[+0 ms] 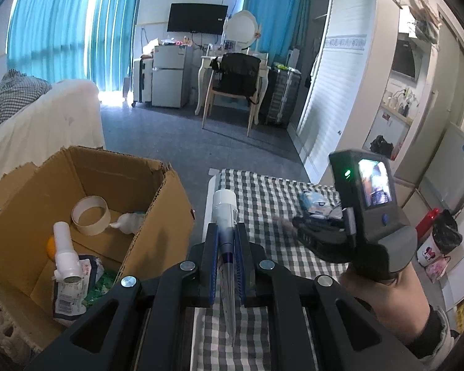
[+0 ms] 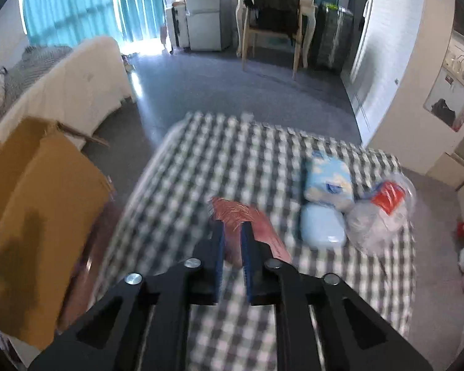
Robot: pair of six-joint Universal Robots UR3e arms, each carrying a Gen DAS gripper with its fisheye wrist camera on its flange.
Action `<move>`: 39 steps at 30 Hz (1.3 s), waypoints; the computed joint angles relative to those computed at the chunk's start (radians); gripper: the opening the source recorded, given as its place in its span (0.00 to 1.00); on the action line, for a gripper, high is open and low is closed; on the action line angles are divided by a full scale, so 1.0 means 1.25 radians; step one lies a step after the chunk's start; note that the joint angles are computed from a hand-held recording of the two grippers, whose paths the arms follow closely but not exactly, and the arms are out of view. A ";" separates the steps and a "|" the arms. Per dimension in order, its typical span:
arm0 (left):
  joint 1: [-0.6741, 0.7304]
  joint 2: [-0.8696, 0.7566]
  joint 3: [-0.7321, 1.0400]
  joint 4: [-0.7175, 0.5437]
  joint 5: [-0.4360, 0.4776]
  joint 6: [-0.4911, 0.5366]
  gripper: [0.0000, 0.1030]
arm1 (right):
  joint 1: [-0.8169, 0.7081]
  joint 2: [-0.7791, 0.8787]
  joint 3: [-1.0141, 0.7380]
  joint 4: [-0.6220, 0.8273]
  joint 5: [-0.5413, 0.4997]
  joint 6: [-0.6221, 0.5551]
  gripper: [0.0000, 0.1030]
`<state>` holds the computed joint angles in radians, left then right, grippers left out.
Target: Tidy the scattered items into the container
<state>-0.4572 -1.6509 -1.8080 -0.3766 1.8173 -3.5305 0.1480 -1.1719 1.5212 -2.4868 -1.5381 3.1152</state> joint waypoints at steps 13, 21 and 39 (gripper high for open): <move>-0.049 0.020 0.008 -0.027 0.043 -0.025 0.09 | -0.108 -0.074 0.185 -0.061 0.140 -0.047 0.05; -0.008 0.064 -0.024 -0.043 0.058 -0.030 0.09 | -0.116 -0.049 0.183 -0.091 0.172 -0.072 0.60; 0.199 0.233 -0.197 -0.041 0.089 -0.018 1.00 | -0.042 -0.088 0.152 -0.136 0.092 -0.056 0.75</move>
<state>-0.2086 -1.3597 -2.0540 -0.4273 1.9283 -3.5529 0.0949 -1.2820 1.7114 -2.6563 -1.4229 3.0446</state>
